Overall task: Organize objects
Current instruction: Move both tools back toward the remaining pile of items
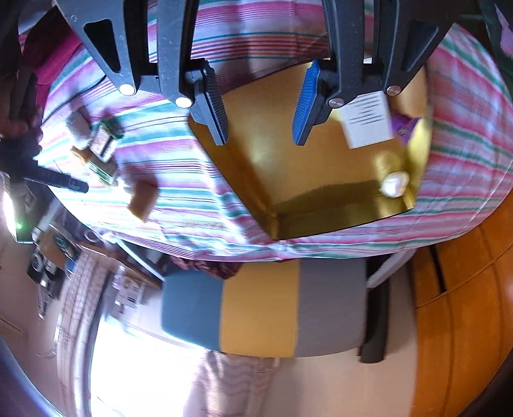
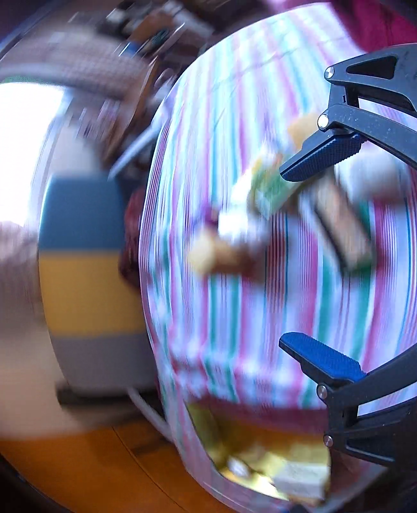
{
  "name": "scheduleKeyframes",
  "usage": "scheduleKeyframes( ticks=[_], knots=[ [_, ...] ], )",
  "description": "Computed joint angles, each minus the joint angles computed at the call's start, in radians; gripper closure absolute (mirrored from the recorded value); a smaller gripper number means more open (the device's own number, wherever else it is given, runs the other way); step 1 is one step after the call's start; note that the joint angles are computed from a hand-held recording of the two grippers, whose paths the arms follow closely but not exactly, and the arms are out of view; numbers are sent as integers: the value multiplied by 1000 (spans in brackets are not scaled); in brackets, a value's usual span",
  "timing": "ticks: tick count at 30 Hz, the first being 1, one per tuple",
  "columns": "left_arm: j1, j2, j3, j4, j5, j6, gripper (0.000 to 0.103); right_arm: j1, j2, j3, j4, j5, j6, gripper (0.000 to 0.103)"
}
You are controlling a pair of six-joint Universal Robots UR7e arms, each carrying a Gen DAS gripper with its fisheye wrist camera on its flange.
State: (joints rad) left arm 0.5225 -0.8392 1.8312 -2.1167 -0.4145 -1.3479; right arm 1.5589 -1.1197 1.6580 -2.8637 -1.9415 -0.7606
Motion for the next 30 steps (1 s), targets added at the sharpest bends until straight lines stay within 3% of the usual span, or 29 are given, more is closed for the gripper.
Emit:
scheduleKeyframes(
  ticks=[4, 7, 9, 14, 18, 21, 23, 25, 30],
  knots=[
    [19, 77, -51, -184, -35, 236, 61, -62, 12, -80, -24, -25, 132, 7],
    [35, 135, -97, -296, -79, 397, 61, -116, 1, -127, 61, 18, 314, 6],
    [49, 174, -133, -360, -120, 493, 61, -135, -9, -138, 74, 73, 375, 5],
    [96, 275, -254, -450, -249, 701, 61, -140, -8, -147, 73, 98, 393, 5],
    [122, 352, -361, -459, -305, 835, 61, -148, -19, -133, 57, 122, 421, 4],
    [144, 410, -457, -419, -348, 906, 61, -160, -23, -137, 75, 147, 455, 4],
    [158, 447, -517, -408, -377, 955, 58, -162, -23, -138, 82, 152, 462, 4],
    [165, 483, -576, -383, -385, 995, 49, -163, -21, -139, 81, 154, 465, 4],
    [186, 560, -712, -311, -421, 1075, 44, -166, -17, -149, 101, 162, 470, 4]
  ],
)
